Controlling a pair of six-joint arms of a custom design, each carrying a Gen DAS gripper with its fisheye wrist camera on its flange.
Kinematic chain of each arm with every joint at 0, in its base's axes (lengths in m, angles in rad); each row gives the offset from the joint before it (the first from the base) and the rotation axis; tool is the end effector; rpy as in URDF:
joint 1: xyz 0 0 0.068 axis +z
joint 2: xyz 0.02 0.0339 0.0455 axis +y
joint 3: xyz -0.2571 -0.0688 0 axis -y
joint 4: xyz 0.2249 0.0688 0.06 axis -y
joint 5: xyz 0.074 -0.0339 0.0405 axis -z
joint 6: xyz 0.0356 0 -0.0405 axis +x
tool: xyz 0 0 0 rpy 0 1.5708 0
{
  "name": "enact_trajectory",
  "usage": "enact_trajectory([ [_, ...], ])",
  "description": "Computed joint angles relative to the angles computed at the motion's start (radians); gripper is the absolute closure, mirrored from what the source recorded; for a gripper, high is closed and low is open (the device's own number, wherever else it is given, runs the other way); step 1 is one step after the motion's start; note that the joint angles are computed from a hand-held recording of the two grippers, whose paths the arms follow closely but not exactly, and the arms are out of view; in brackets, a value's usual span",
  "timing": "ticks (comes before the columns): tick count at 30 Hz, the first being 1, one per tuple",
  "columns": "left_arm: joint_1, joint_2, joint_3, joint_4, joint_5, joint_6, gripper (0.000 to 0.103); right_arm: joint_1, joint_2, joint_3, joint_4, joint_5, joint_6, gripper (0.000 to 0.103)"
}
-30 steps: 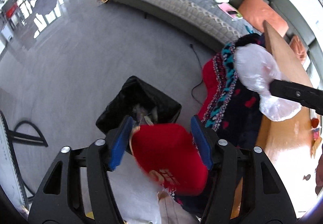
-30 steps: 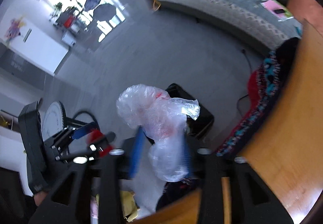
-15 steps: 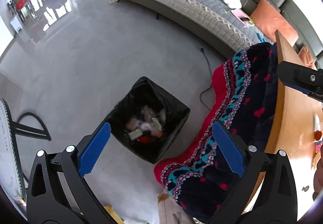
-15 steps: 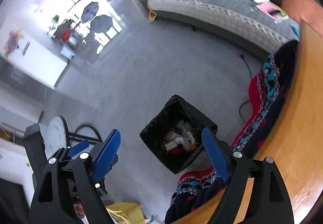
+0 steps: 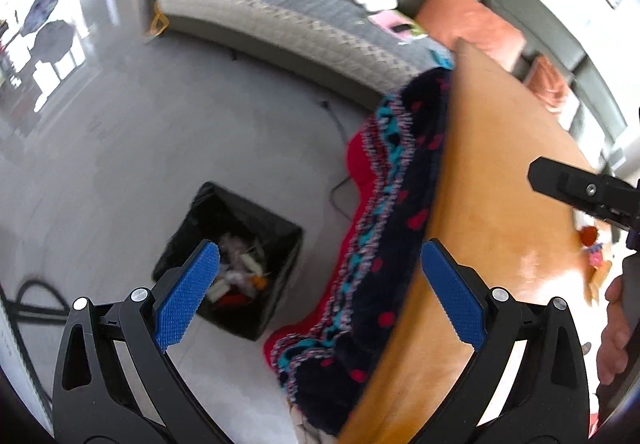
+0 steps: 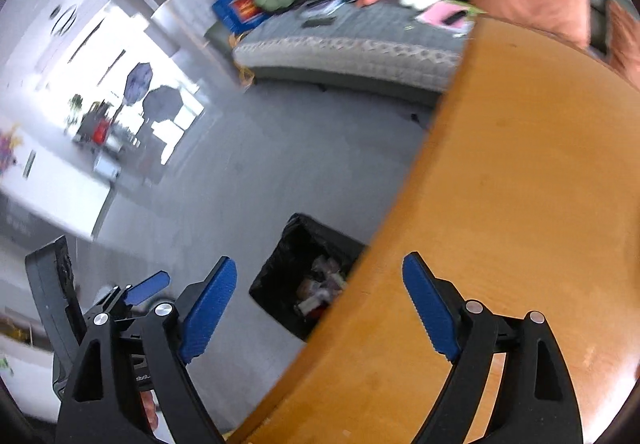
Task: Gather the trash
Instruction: 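Move both open tools back over the remaining trash on the table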
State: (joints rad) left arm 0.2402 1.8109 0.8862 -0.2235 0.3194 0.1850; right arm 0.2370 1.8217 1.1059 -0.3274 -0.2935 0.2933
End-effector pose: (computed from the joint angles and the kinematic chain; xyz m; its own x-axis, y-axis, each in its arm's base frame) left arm 0.3025 0.0626 0.1215 -0.8893 -0.0380 -0.4558 0.0639 0.9765 -0.2060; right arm 0.3352 0.0916 0.1669 -0.9099 0.0649 -0.4097 -0.1079 0.9167 0.3848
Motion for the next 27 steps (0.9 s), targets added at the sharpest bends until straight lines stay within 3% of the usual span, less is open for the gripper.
enact_trajectory([
  [7, -0.286, -0.063, -0.012, 0.008, -0.034, -0.12, 0.005, -0.275, -0.184, -0.208, 0.022, -0.034, -0.069, 0.017],
  [14, -0.59, -0.02, 0.06, -0.002, -0.096, -0.223, 0.005, -0.672, -0.268, -0.305, -0.022, -0.129, -0.241, 0.017],
  [19, -0.788, 0.063, 0.186, -0.037, -0.142, -0.266, 0.005, -0.964, -0.218, -0.276, -0.069, -0.193, -0.394, 0.017],
  [27, -0.979, 0.253, 0.465, -0.123, -0.184, -0.333, 0.005, -1.213, -0.041, -0.1, -0.134, -0.199, -0.56, 0.017],
])
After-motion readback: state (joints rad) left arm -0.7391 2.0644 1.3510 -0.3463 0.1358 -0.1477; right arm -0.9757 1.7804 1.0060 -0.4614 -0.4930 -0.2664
